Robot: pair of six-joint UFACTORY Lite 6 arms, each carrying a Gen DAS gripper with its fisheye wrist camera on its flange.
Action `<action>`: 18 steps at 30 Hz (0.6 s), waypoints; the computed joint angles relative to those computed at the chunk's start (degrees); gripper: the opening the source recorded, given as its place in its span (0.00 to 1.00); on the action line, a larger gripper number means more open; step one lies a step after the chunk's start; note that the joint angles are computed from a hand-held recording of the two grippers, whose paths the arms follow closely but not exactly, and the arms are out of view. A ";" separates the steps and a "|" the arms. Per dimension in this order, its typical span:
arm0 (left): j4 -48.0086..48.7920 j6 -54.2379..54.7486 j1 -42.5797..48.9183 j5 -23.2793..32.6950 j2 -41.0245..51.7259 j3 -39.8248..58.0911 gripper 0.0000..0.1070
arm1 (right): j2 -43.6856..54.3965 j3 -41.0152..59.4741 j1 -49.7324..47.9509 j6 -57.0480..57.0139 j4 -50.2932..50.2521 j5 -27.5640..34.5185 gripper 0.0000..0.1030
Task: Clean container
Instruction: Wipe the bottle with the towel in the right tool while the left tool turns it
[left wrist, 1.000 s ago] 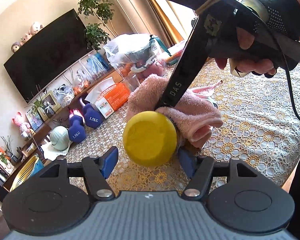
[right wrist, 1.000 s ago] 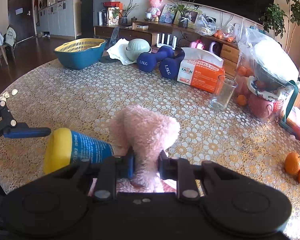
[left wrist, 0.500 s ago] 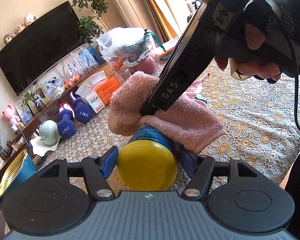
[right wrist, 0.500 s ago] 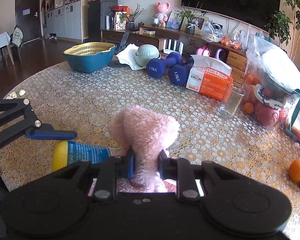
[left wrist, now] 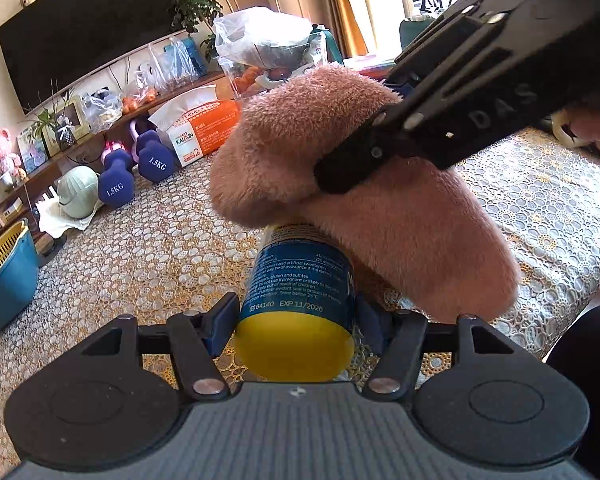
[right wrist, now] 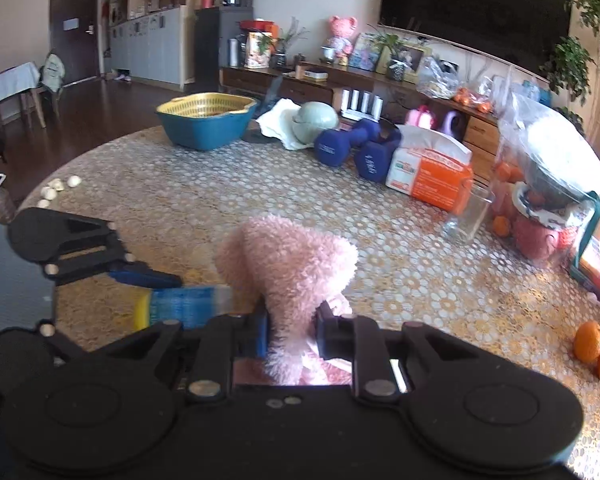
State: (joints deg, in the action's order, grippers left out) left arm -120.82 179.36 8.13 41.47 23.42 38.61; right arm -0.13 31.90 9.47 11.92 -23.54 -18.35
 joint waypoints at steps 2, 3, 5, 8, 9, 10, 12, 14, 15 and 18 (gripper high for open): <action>3.97 -5.31 0.48 -0.83 -0.29 0.85 0.59 | -2.50 -0.74 2.43 7.05 -8.48 0.76 0.21; 6.45 -8.61 0.90 -1.16 -0.31 1.47 0.59 | -2.84 -0.63 3.63 8.71 -10.79 1.24 0.21; 13.17 -16.91 2.26 -1.26 0.19 3.31 0.59 | -2.53 0.06 5.97 9.73 -12.44 2.50 0.21; 18.71 -23.51 3.69 -0.75 1.15 5.22 0.58 | -0.47 1.72 7.62 9.49 -12.72 3.50 0.21; 19.28 -24.16 3.88 -0.67 1.32 5.48 0.58 | 0.24 2.29 7.60 11.35 -14.68 3.48 0.21; 19.50 -24.40 3.96 -0.63 1.36 5.55 0.58 | 0.82 2.77 7.62 11.57 -15.09 3.65 0.22; 19.44 -24.07 4.17 -0.46 1.30 5.36 0.58 | 1.95 3.45 8.16 7.08 -11.29 4.14 0.22; 19.09 -23.64 4.12 -0.32 1.31 5.22 0.58 | 2.78 3.50 8.32 0.86 -5.59 3.97 0.22; 19.14 -23.76 4.10 -0.25 1.48 5.41 0.58 | 3.07 3.39 8.32 -2.54 -2.44 3.74 0.22; 19.55 -24.17 4.40 0.18 1.58 5.41 0.58 | 4.32 4.08 7.14 -6.97 2.07 3.23 0.22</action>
